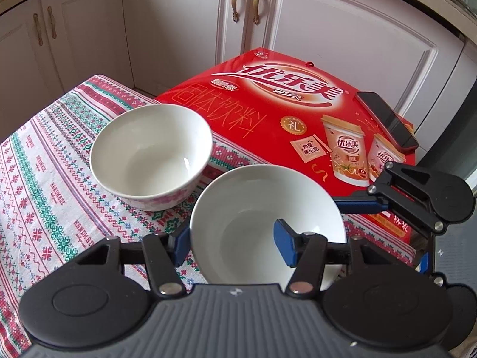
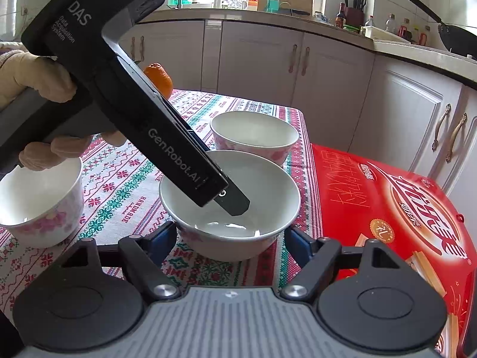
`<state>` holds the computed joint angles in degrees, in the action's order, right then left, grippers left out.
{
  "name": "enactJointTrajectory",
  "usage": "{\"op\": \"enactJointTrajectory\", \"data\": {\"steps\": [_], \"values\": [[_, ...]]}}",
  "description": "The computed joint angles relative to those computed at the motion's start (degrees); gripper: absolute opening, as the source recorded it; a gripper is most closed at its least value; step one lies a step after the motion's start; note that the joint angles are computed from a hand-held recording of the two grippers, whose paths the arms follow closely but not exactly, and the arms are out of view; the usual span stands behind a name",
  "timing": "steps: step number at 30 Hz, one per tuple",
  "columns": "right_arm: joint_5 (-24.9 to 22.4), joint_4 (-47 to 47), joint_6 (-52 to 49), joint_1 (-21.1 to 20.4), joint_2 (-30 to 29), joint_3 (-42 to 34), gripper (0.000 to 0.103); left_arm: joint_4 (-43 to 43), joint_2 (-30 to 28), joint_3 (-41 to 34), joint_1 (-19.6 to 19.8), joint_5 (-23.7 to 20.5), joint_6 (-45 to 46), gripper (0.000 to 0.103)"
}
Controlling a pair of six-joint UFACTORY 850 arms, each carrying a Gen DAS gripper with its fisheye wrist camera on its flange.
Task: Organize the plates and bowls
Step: 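Lift the bowl with both tools and carry it over the placed bowl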
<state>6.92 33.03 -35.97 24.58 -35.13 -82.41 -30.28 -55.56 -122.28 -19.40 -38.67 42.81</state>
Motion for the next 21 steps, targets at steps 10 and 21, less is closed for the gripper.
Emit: {"op": "enactJointTrajectory", "data": {"steps": [10, 21], "values": [[-1.9, 6.1, -5.3, 0.0, 0.4, -0.4, 0.083, -1.6, 1.7, 2.2, 0.3, -0.3, 1.4, 0.057], [-2.5, -5.3, 5.7, 1.1, 4.3, 2.6, 0.083, -5.5, 9.4, 12.7, 0.7, 3.9, 4.4, 0.056]]}}
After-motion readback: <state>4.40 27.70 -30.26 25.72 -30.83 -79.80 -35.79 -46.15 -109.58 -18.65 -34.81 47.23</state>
